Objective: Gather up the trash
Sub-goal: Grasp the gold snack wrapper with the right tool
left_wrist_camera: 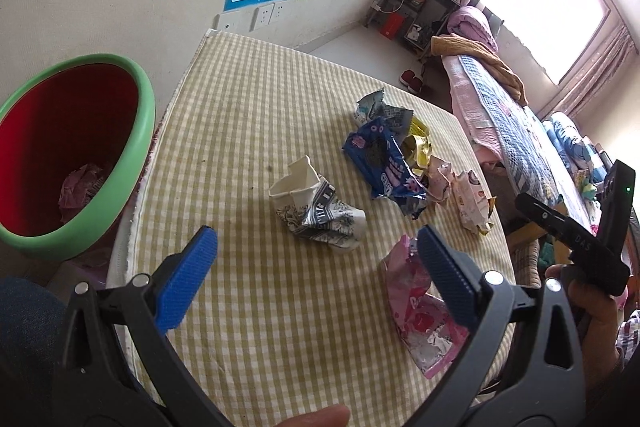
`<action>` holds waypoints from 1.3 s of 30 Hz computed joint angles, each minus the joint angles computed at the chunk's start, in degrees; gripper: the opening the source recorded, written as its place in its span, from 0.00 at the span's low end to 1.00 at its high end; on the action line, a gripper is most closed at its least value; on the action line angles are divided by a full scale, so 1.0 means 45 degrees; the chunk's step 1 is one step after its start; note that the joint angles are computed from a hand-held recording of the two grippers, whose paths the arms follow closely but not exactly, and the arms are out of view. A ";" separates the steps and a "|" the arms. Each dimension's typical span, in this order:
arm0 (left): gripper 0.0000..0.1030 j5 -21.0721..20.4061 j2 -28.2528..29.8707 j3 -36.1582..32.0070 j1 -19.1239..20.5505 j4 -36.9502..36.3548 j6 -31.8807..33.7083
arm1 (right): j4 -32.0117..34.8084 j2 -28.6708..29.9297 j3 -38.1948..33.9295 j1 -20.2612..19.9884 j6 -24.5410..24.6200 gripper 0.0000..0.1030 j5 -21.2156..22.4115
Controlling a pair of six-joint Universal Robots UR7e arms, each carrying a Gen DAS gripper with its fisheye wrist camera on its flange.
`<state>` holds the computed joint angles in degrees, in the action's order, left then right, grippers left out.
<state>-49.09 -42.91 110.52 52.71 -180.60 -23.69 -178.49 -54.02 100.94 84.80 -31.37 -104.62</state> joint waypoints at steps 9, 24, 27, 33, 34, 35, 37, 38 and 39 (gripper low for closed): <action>0.95 -0.0275 0.0656 -0.1052 0.0298 0.0811 0.0151 | 0.0201 0.0025 -0.0599 -0.0589 0.0392 0.91 -0.0268; 0.95 -0.0623 0.1344 -0.2147 0.0914 0.2124 -0.0152 | 0.1611 0.0580 -0.1762 -0.1281 0.1340 0.57 -0.0494; 0.95 -0.0676 0.1397 -0.2228 0.1007 0.2222 -0.0222 | 0.1728 0.0836 -0.2057 -0.1233 0.1253 0.52 -0.0783; 0.95 -0.0723 0.1511 -0.2455 0.1160 0.2331 -0.0217 | 0.2395 0.1084 -0.2420 -0.1390 0.1605 0.38 -0.0676; 0.95 -0.0762 0.1550 -0.2502 0.1187 0.2341 -0.0213 | 0.2505 0.1085 -0.2438 -0.1424 0.1647 0.33 -0.0566; 0.95 -0.0800 0.1587 -0.2538 0.1214 0.2306 -0.0169 | 0.2594 0.1085 -0.2449 -0.1454 0.1689 0.32 -0.0497; 0.95 -0.0812 0.1669 -0.2635 0.1252 0.2332 -0.0089 | 0.2571 0.1073 -0.2413 -0.1502 0.1669 0.30 -0.0419; 0.95 -0.0854 0.1708 -0.2682 0.1270 0.2336 -0.0037 | 0.2489 0.1065 -0.2381 -0.1501 0.1621 0.27 -0.0474; 0.94 -0.0890 0.1756 -0.2729 0.1284 0.2306 0.0019 | 0.2413 0.1045 -0.2349 -0.1503 0.1584 0.26 -0.0493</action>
